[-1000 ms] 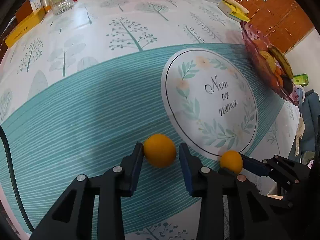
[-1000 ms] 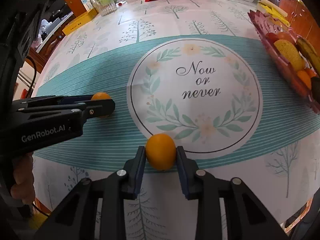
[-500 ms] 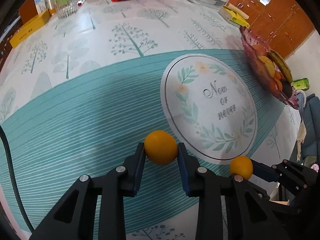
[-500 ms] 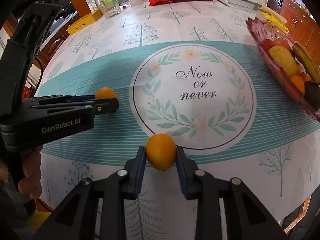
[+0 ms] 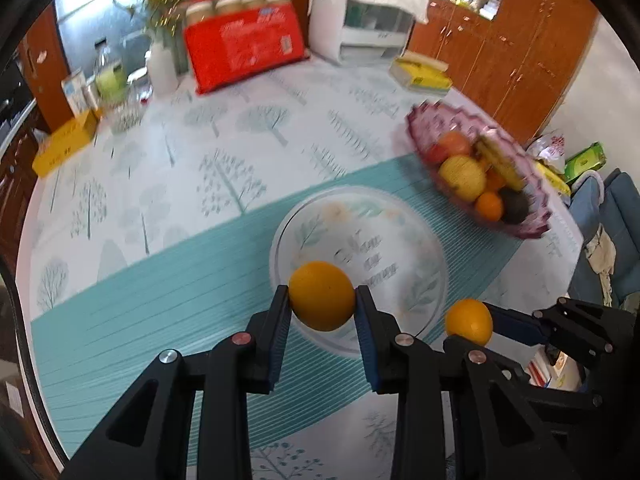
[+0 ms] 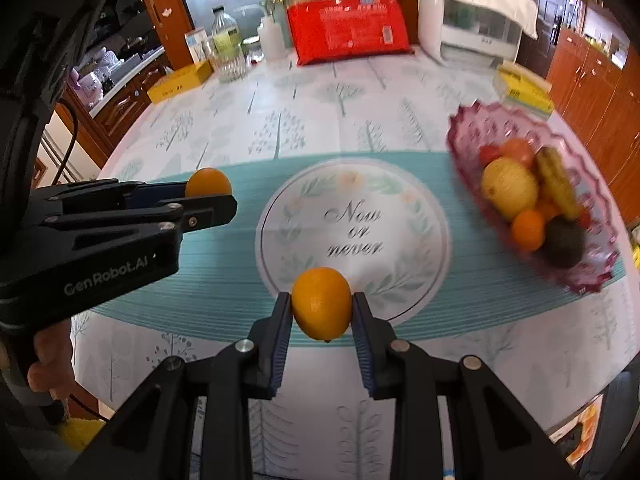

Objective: Organize fruits
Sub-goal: 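Carry both oranges over the pink bowl with both tools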

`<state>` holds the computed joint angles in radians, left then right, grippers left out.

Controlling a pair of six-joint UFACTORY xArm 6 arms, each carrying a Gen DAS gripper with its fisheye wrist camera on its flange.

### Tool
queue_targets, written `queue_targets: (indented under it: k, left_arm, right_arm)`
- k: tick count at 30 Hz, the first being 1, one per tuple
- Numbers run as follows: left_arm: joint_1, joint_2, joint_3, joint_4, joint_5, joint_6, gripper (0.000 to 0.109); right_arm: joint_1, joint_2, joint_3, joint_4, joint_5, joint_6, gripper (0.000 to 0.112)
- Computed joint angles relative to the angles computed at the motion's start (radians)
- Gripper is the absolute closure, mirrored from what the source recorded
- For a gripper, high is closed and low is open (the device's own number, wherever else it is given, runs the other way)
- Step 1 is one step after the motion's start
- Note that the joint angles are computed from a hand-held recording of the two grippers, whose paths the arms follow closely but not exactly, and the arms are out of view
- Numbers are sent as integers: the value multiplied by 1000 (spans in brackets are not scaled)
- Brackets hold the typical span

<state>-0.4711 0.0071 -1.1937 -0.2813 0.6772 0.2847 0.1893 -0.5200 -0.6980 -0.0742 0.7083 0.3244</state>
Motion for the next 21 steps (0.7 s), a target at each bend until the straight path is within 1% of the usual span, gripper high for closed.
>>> queue_targets:
  k: [4, 10, 14, 17, 21]
  left_arm:
    - [-35, -7, -34, 1, -11, -21, 78]
    - [-102, 18, -104, 56, -36, -104, 78]
    - [-156, 70, -184, 114, -41, -187, 78]
    - [-192, 127, -264, 173, -24, -262, 78]
    - [-229, 204, -371, 212, -10, -333, 78]
  right_arm:
    - [-43, -42, -9, -10, 13, -42, 82]
    - [-149, -89, -16, 27, 22, -165, 82]
    - [-231, -103, -21, 77, 19, -268, 82]
    - [-298, -109, -25, 125, 9, -354, 82]
    - [-380, -94, -47, 171, -10, -460, 82]
